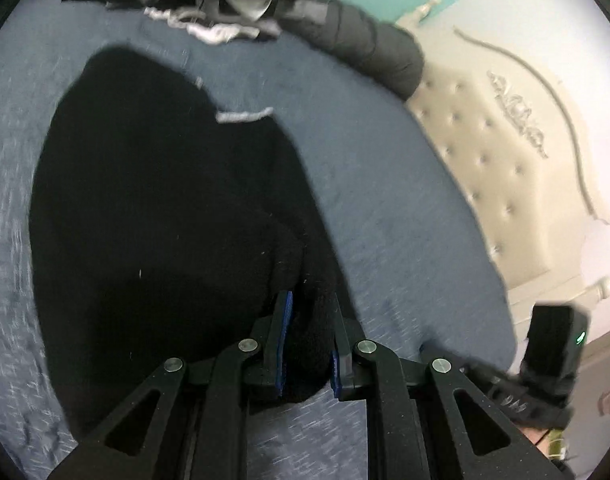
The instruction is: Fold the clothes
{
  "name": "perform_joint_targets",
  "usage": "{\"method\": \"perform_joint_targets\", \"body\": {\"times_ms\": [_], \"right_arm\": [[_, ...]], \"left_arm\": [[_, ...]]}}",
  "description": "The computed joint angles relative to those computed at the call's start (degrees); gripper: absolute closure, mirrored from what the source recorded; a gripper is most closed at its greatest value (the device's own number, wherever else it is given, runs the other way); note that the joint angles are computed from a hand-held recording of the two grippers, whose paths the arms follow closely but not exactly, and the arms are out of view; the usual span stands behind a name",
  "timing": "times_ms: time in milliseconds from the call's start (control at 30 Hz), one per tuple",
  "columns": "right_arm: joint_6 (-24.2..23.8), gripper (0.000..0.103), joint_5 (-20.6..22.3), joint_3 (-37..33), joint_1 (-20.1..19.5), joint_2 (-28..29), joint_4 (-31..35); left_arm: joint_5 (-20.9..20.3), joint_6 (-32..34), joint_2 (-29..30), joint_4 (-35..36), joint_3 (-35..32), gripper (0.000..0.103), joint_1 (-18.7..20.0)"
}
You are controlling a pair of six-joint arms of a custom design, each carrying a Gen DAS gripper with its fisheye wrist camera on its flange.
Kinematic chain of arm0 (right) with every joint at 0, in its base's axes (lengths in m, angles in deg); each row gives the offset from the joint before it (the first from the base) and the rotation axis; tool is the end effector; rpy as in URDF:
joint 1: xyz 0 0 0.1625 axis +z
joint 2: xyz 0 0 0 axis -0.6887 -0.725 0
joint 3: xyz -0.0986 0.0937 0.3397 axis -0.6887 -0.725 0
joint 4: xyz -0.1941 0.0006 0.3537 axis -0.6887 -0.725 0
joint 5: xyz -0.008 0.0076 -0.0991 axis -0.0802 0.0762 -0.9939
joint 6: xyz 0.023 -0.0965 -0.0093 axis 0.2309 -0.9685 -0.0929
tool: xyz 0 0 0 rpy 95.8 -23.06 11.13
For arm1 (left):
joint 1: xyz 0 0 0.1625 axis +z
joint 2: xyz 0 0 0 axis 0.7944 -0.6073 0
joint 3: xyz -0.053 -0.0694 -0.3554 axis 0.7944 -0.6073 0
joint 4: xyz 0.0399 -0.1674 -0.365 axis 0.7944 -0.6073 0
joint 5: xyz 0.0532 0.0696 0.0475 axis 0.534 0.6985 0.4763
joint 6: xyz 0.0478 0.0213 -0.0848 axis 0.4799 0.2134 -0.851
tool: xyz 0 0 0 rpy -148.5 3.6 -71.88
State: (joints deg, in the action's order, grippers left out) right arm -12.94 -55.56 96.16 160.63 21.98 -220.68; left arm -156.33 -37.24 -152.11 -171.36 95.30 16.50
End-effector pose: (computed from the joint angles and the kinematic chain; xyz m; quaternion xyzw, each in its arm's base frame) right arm 0.3681 -0.5112 0.0806 0.0810 -0.9644 0.2184 0.1255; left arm -0.0679 -0.5961 0.3497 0.1185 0.9750 -0.1841 0.0371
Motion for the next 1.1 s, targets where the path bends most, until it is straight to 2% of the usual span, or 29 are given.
{"method": "perform_joint_targets", "body": {"times_ms": [133, 200, 233, 267, 367, 433, 600, 867, 1000, 1033, 1067, 1100], "right_arm": [[0.9, 0.094, 7.9, -4.5, -2.0, 3.0, 2.8], [1.6, 0.077, 9.7, -7.0, -2.2, 4.7, 2.7], [2.3, 0.058, 10.5, -7.9, -2.4, 5.3, 2.1], [3.1, 0.050, 11.2, -8.7, -2.5, 5.9, 1.4], [5.6, 0.046, 14.0, -12.0, -3.1, 7.8, 1.8], [6.1, 0.043, 14.4, -14.9, -3.1, 9.4, 3.6], [4.9, 0.035, 13.2, -24.5, -2.7, 15.0, 13.1], [2.4, 0.034, 13.8, -34.2, -2.5, 21.8, 19.9], [0.6, 0.035, 10.9, -38.6, -1.7, 24.8, 24.1], [0.2, 0.044, 10.1, -39.7, -1.5, 25.6, 25.2], [-0.3, 0.059, 9.2, -40.6, -1.1, 26.3, 25.9], [-0.9, 0.065, 8.2, -41.0, -0.7, 26.5, 25.9]], "left_arm": [[0.0, 1.2, -2.2, 2.8, -0.5, 0.076, -0.6], [1.0, 2.5, -4.1, 4.1, -0.8, 0.064, -1.3], [2.1, 3.3, -5.2, 4.3, -0.8, 0.058, -1.6], [3.2, 4.0, -6.2, 4.4, -0.8, 0.056, -1.9], [7.7, 4.9, -7.2, 5.1, -2.3, 0.056, -1.3], [8.7, 4.5, -7.6, 5.5, -2.8, 0.056, 0.0], [10.4, 4.3, -6.6, 5.5, -2.5, 0.056, 2.6], [8.1, 4.8, -5.9, 5.2, -1.7, 0.056, 4.5], [8.1, 4.9, -5.9, 5.3, -1.5, 0.054, 4.4], [8.4, 5.1, -6.1, 5.3, -1.4, 0.053, 4.3], [8.6, 5.3, -6.1, 5.3, -1.2, 0.053, 4.2], [8.5, 5.4, -5.8, 5.2, -1.4, 0.053, 4.5]]}}
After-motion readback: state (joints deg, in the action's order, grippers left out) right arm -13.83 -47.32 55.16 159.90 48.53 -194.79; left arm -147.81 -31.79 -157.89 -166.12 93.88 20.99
